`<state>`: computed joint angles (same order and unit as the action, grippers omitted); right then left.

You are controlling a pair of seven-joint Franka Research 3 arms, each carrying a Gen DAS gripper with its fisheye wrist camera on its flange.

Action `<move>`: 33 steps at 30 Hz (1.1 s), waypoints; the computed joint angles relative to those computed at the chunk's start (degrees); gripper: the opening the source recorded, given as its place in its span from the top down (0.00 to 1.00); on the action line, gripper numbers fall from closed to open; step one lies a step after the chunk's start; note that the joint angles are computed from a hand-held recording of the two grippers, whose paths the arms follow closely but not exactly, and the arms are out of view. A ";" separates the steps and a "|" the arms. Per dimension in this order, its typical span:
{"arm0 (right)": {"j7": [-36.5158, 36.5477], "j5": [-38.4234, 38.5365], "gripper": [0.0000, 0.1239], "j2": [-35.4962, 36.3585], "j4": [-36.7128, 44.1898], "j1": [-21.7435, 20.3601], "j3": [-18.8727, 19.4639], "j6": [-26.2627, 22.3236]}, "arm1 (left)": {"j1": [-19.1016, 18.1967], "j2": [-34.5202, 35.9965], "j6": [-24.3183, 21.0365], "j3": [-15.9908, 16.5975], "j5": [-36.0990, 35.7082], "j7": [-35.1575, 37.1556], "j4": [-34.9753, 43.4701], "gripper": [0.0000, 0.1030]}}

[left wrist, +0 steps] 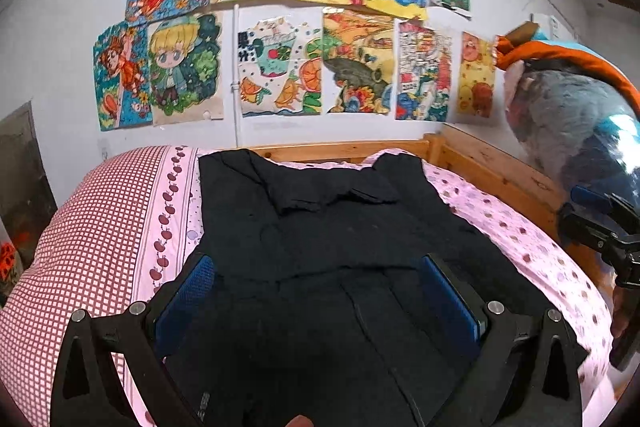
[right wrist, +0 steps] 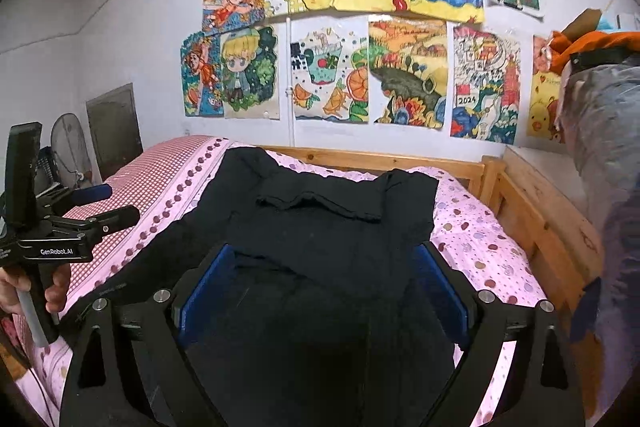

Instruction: Fold large clothes

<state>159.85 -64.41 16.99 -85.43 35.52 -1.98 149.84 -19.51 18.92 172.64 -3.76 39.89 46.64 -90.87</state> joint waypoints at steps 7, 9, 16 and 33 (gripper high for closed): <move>-4.54 -2.28 0.26 -1.61 -2.98 0.98 1.66 0.84 | -2.92 -4.48 4.29 3.91 10.82 -6.23 -6.48 0.00; -6.79 -0.54 0.26 -1.76 -3.86 0.57 2.37 1.73 | -1.96 -5.33 4.06 2.83 12.11 -5.99 -7.94 0.00; -15.47 6.80 0.26 -4.62 -9.92 -1.10 4.00 3.54 | 4.78 -7.90 4.84 -4.01 4.18 5.94 -14.71 0.00; -38.12 26.63 0.26 -9.45 -22.66 -2.43 8.74 0.18 | 13.37 -15.03 6.49 -16.43 -31.55 47.33 -33.48 0.00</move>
